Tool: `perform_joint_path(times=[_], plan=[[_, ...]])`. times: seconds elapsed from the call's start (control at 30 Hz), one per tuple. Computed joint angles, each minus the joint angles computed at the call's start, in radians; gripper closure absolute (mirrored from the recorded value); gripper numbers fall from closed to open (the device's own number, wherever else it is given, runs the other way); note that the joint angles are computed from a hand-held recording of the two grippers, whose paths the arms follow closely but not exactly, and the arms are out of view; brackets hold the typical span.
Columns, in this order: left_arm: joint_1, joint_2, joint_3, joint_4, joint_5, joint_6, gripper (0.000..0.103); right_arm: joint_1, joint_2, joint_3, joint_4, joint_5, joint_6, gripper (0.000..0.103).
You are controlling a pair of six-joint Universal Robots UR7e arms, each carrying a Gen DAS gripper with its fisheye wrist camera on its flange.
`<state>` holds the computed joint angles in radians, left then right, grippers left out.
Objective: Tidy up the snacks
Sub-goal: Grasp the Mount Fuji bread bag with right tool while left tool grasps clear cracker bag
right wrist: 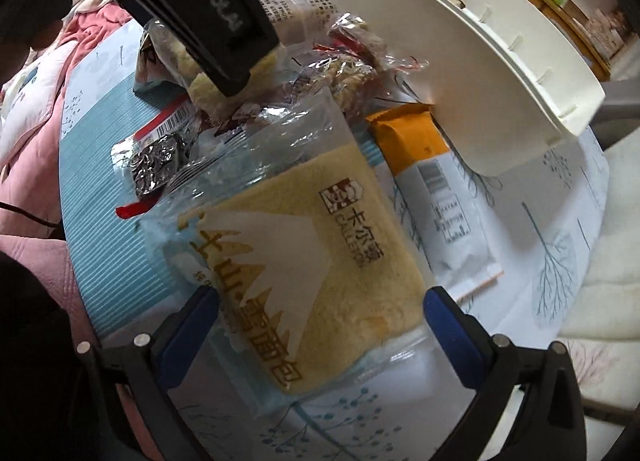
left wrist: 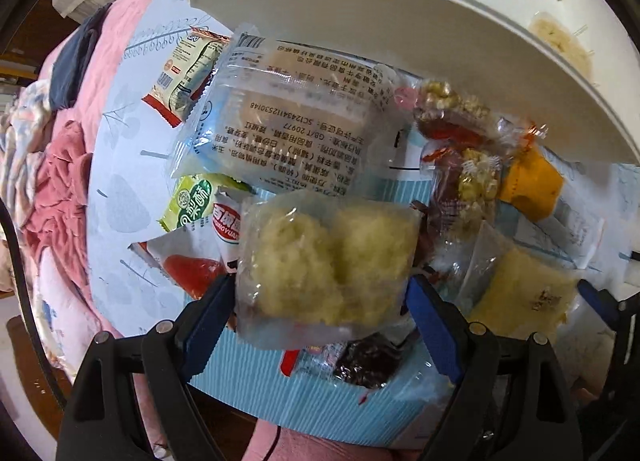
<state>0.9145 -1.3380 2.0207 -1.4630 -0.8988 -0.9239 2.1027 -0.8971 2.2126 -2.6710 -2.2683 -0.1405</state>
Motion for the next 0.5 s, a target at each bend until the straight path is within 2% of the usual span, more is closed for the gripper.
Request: perform_joint_path(times=[0.13,0.33,0.5], plan=[[0.002,0.029,-0.007,0.021,0.024,-0.021,0.017,-0.016,0.017,0.009,-0.091,0.012,-0.071,0.000],[-0.005,0.023,0.010,-0.003,0.044,-0.001,0.018,-0.020,0.035,0.019,-0.157,0.012,-0.111,0.000],[-0.026,0.006,0.033,-0.005,0.070,-0.006,0.032,-0.022,0.025,0.059,-0.196,0.023,-0.118,0.000]])
